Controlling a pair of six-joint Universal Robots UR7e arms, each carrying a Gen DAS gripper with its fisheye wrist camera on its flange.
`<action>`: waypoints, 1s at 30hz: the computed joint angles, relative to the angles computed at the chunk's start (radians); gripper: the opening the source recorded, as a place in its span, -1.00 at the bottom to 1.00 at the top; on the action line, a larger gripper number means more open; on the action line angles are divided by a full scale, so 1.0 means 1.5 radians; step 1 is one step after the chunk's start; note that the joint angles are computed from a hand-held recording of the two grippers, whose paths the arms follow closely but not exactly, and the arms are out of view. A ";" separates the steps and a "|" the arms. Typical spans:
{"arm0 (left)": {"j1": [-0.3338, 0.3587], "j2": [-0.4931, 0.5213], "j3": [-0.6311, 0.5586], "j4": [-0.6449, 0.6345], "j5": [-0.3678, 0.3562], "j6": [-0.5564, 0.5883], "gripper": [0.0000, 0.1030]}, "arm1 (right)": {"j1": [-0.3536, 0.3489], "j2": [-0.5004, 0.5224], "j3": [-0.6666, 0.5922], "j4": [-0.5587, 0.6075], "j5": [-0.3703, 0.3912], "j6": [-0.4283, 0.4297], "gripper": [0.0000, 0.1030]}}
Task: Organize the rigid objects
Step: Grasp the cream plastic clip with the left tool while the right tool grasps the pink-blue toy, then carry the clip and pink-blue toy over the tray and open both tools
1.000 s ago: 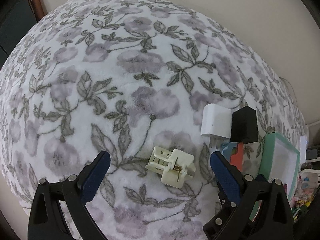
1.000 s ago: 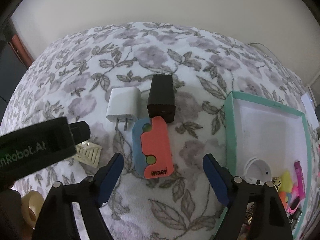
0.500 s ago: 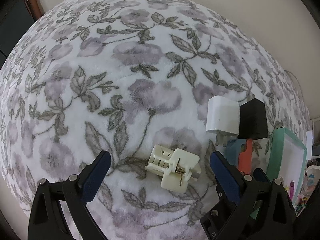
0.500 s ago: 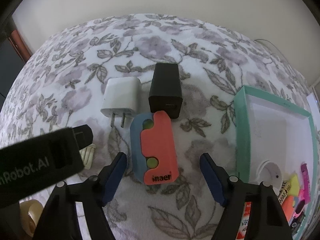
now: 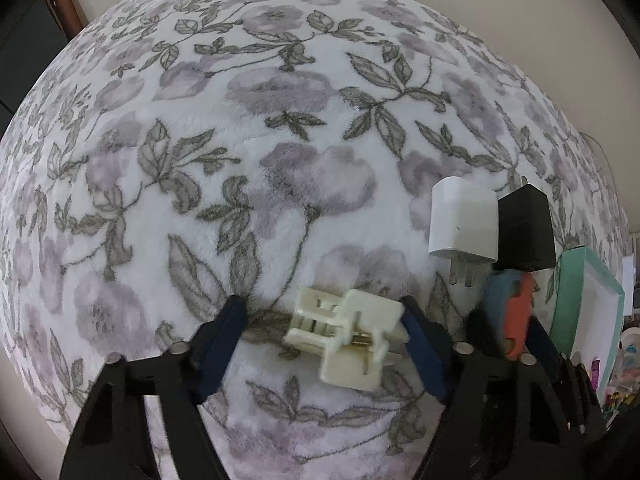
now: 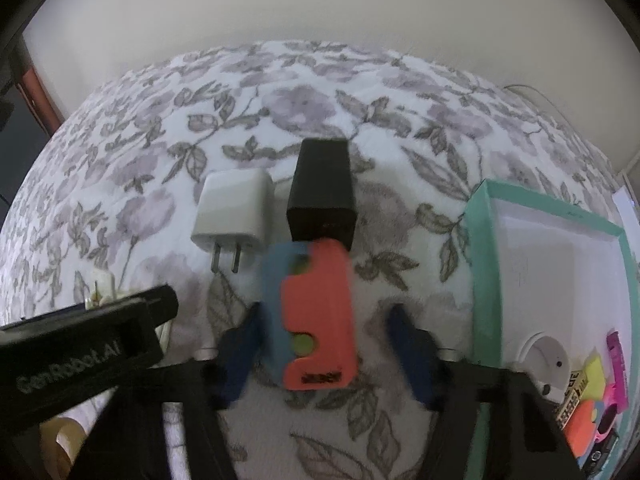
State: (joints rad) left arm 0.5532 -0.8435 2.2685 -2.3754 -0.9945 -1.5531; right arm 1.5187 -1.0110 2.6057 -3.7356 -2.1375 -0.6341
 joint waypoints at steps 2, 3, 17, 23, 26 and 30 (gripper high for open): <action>-0.003 0.000 -0.007 0.018 0.001 -0.005 0.08 | -0.002 -0.007 -0.002 0.009 0.000 0.007 -0.12; -0.004 -0.001 -0.009 0.024 0.000 -0.006 0.08 | -0.008 -0.015 0.000 0.018 0.009 0.010 -0.12; -0.026 -0.062 0.010 0.056 0.002 -0.055 0.08 | -0.014 -0.081 0.002 0.108 0.028 0.044 -0.12; -0.052 -0.094 0.007 0.090 0.022 -0.077 0.08 | -0.010 -0.130 0.001 0.168 0.043 0.064 -0.12; -0.065 -0.111 0.005 0.108 0.034 -0.085 0.08 | -0.004 -0.159 0.000 0.198 0.053 0.072 -0.12; -0.085 -0.119 -0.005 0.128 0.054 -0.098 0.08 | 0.008 -0.218 -0.002 0.246 0.076 0.089 -0.12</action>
